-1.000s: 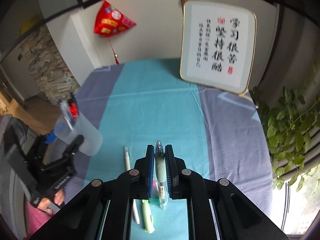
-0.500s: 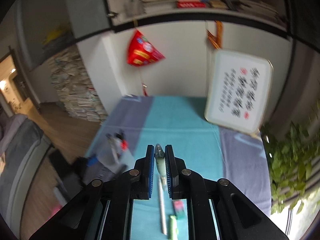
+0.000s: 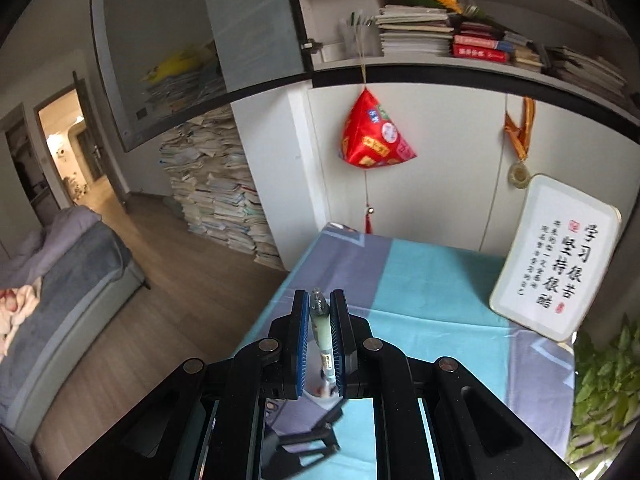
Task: Organize stationery
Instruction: 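Lift the green-capped pen over the cup with the right tool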
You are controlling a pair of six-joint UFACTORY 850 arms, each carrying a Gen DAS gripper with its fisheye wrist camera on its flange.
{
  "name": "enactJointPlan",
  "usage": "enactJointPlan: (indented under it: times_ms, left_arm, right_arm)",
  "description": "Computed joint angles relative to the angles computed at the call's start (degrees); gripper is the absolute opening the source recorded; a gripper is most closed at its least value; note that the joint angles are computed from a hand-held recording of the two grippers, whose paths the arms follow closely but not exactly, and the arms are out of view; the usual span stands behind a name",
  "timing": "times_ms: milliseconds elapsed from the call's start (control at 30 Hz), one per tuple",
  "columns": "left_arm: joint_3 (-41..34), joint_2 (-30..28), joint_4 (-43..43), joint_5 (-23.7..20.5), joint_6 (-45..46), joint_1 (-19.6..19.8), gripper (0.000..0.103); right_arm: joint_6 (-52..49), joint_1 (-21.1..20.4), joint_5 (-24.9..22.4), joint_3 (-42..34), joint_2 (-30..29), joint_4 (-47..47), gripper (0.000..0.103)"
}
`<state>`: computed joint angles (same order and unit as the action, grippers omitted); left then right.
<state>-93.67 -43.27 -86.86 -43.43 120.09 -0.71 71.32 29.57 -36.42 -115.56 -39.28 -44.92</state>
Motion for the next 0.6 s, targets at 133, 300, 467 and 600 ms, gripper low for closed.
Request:
enactJointPlan:
  times_ms: [133, 300, 467, 600]
  left_arm:
    - [0.62, 0.31, -0.44, 0.02, 0.64, -0.09, 0.072]
    - [0.68, 0.35, -0.43, 0.05, 0.59, -0.10, 0.072]
    - [0.83, 0.43, -0.52, 0.05, 0.72, -0.11, 0.072]
    - [0.87, 0.45, -0.56, 0.01, 0.79, -0.10, 0.072]
  right_arm:
    - [-4.71, -0.95, 0.80, -3.17, -2.35, 5.14, 0.011]
    - [-7.76, -1.69, 0.63, -5.79, -4.55, 8.98, 0.011]
    - [-10.28, -1.96, 0.95, -7.27, -5.80, 11.19, 0.011]
    - [-12.92, -2.15, 0.58, -9.11, -7.25, 13.43, 0.011]
